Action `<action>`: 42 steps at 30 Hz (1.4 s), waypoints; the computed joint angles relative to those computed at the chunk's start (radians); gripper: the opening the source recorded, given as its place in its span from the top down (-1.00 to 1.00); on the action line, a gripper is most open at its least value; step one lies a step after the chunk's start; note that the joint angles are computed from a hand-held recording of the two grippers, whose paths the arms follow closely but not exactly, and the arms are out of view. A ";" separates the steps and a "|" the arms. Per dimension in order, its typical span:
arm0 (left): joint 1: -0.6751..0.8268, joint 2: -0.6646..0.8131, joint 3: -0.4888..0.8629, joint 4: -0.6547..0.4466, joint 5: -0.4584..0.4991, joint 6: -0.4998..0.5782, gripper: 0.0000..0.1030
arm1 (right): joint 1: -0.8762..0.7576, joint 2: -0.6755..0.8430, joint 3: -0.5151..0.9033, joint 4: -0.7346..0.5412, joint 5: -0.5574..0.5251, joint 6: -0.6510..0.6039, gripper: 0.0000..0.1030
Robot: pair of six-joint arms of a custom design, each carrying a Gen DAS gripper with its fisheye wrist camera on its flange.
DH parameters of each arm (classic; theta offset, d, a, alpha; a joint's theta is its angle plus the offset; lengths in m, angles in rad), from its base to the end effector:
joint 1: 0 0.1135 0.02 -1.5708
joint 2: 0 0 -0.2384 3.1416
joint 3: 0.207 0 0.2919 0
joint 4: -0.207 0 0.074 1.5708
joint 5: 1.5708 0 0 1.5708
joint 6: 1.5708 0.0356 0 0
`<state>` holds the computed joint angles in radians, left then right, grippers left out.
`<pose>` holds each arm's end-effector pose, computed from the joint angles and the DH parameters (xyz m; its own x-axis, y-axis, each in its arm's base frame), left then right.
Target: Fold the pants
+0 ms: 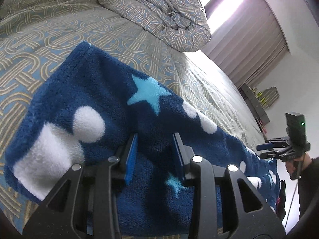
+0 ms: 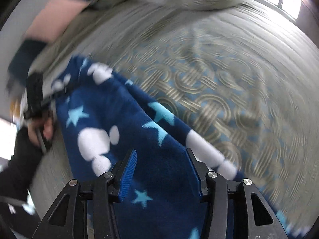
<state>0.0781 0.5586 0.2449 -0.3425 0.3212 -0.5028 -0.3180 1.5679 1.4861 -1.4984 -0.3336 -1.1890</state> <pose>0.1938 0.0039 0.1430 -0.6175 -0.5069 -0.6014 -0.1394 0.8231 -0.5506 0.2961 -0.0852 0.2807 -0.6308 -0.7155 -0.3003 -0.7703 0.6242 0.1307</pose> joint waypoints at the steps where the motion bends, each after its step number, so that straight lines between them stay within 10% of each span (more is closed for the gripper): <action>1: -0.002 0.005 0.002 0.005 0.000 -0.003 0.29 | 0.012 0.033 0.022 0.005 0.019 0.003 0.03; 9: 0.004 -0.015 -0.010 -0.002 0.011 -0.005 0.29 | 0.100 0.072 -0.042 0.026 0.135 -0.036 0.06; 12: 0.011 -0.059 -0.020 -0.028 0.016 -0.009 0.29 | 0.113 0.044 -0.085 0.067 0.140 -0.021 0.77; 20: 0.031 -0.283 -0.065 -0.124 -0.031 -0.022 -0.25 | 0.091 -0.041 -0.038 0.050 0.062 -0.037 0.82; 30: -0.090 -0.134 0.020 -0.183 -0.357 -0.024 -0.04 | 0.092 -0.114 -0.219 0.278 0.152 0.055 0.40; 36: -0.043 -0.251 0.013 -0.275 -0.397 -0.026 -0.04 | -0.119 -0.072 -0.014 0.154 -0.031 0.022 -0.11; 42: -0.189 -0.256 0.123 -0.275 -0.480 -0.014 -0.05 | -0.303 0.051 0.105 0.129 -0.005 -0.112 -0.11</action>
<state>-0.1112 0.3026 0.3676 -0.6173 -0.1589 -0.5165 -0.6207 1.6185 1.5916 -1.3694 -0.3390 -1.3008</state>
